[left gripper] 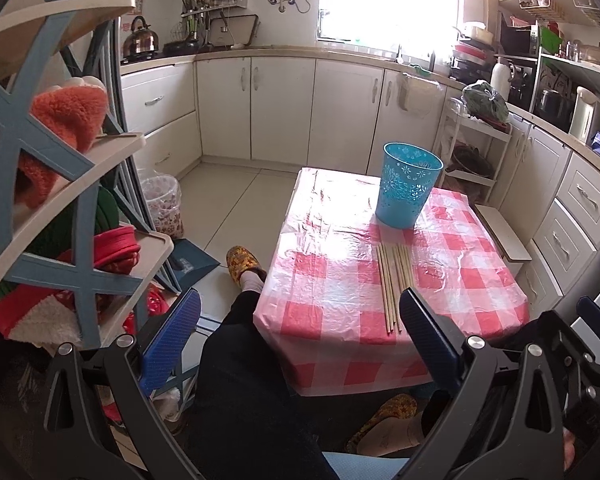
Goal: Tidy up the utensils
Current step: 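Move both tools toward the wooden sticks on the checkered table, then close the left tool on one wooden stick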
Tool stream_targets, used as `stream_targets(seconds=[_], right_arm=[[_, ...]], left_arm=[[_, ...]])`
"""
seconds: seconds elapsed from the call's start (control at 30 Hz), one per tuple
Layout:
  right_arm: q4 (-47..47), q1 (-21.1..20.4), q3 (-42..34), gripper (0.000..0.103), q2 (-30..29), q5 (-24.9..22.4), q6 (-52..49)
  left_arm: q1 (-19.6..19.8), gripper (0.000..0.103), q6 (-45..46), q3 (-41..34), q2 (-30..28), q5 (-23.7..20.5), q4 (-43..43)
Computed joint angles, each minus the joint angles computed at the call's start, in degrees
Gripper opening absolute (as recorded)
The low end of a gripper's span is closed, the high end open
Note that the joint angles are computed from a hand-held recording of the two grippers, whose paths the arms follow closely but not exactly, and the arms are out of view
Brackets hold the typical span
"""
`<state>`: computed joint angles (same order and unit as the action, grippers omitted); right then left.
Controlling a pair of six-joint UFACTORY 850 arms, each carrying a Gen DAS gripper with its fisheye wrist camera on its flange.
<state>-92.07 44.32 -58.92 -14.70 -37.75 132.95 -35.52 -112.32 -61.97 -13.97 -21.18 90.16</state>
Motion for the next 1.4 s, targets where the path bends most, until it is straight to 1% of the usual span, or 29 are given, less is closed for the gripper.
stream_targets(seconds=[0.1,0.2,0.23,0.27,0.33,0.37,0.4,0.47,0.5,0.57,0.63,0.73,0.83,0.93,1.0,1.1,1.2,1.3,1.33,1.37,1.4], right_arm=[[-0.13,-4.21,-1.63,0.096,-2.83,4.23,0.04],[0.74,-8.9,-5.09,0.094,-7.83,10.58,-2.54],[0.78,-10.34,-6.4,0.085,-9.67,13.2,-3.23],[2.31,-11.86,-8.17,0.079,-11.86,16.13,-5.35],[5.91,-14.36,-11.79,0.055,-16.17,21.0,-9.84],[9.15,-15.35,-13.63,0.049,-18.14,23.03,-13.68],[14.15,-16.21,-15.66,0.039,-20.12,24.41,-19.12],[19.56,-17.29,-18.83,0.029,-23.1,25.87,-25.18],[22.05,-17.71,-20.32,0.028,-24.38,26.26,-28.09],[28.72,-18.46,-23.18,0.022,-26.73,26.25,-35.39],[34.61,-19.04,-25.42,0.019,-28.59,26.06,-41.74],[40.99,-19.61,-27.43,0.015,-30.24,25.64,-48.97],[37.44,-19.79,-27.97,0.012,-30.84,25.3,-48.04],[40.26,-20.2,-29.61,0.012,-31.87,24.99,-53.9],[43.61,-20.42,-30.8,0.011,-32.49,24.39,-60.04],[50.65,-21.15,-31.33,0.01,-32.58,24.16,-71.02],[54.86,-22.21,-30.13,0.009,-31.74,24.57,-76.94],[55.66,-23.07,-28.08,0.009,-30.68,27.04,-77.17],[55.89,-23.25,-27.66,0.009,-30.49,27.86,-77.03],[54.79,-23.25,-27.49,0.009,-30.43,28.22,-75.62],[51.3,-23.11,-27.57,0.009,-30.51,28.08,-71.99]], left_arm=[[1.2,0.096,2.22,-4.02,-4.42,2.58,-1.39],[2.01,0.096,11.69,-9.7,-10.09,3.85,-10.1],[2.21,0.096,15.58,-11.65,-12.01,4.16,-13.77],[2.42,0.096,20.37,-13.75,-13.99,4.47,-18.34],[2.68,0.096,28.41,-17.8,-17.81,4.69,-26.21],[2.82,0.096,32.26,-19.78,-19.67,4.68,-30.02],[3.02,0.096,36.69,-21.85,-21.52,4.73,-34.42],[3.37,0.096,45.12,-26.02,-25.25,4.51,-42.42],[3.59,0.096,50.39,-28.37,-27.18,4.17,-47.5],[3.97,0.096,59.52,-32.75,-30.82,3.68,-56.6],[4.28,0.096,66.71,-36.53,-33.81,2.49,-64.04],[4.34,0.096,72.86,-42.5,-38.41,0.37,-70.1],[4.31,0.096,76.52,-48.27,-42.62,-2.19,-73.49],[4.36,0.096,79.59,-54.48,-46.92,-5.21,-76.67],[4.36,0.096,80.46,-58.04,-49.35,-6.53,-77.6],[4.03,0.096,80.78,-65.05,-53.69,-10.1,-76.88],[3.77,0.096,80.89,-72.15,-58.01,-14.0,-75.61],[3.56,0.096,81.84,-78.5,-61.77,-17.51,-75.58],[3.56,0.096,82.0,-79.48,-62.41,-18.13,-75.7],[3.53,0.096,81.67,-79.85,-62.66,-18.19,-75.44],[3.42,0.095,81.42,-81.0,-63.33,-18.95,-74.65]])
